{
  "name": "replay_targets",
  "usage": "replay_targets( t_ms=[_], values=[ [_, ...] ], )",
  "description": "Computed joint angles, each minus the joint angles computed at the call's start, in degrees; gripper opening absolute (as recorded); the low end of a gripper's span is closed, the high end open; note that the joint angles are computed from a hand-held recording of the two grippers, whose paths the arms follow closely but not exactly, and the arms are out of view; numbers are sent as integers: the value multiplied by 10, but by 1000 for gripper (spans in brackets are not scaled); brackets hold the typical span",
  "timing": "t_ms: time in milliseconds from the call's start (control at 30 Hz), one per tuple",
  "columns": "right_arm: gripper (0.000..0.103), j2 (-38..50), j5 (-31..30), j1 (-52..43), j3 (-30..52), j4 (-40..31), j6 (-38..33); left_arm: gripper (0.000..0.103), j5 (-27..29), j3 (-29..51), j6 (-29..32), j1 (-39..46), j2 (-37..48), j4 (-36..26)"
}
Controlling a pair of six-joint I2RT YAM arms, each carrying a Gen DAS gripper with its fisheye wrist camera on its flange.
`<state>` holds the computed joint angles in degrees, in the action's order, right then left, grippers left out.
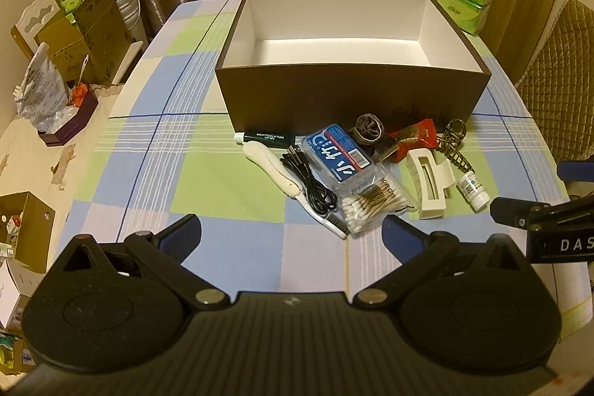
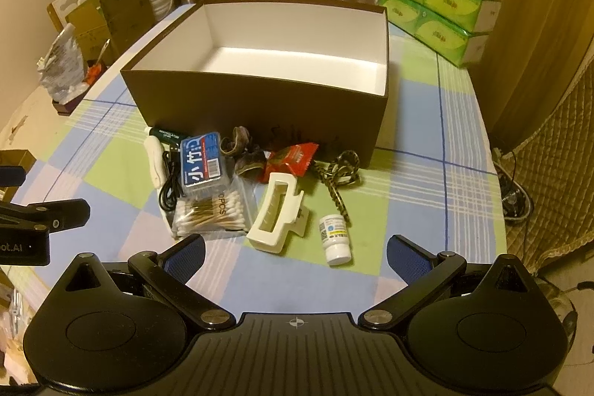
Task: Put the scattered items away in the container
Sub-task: 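Move both tools toward the scattered items in front of the box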
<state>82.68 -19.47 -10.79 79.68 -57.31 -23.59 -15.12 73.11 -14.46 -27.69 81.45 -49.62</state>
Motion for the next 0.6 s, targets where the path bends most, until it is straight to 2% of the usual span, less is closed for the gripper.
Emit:
replay_targets(
  t_ms=[600],
  values=[
    [101, 20, -35, -18, -13, 37, -5, 102, 18, -18, 19, 19, 13, 33]
  ],
)
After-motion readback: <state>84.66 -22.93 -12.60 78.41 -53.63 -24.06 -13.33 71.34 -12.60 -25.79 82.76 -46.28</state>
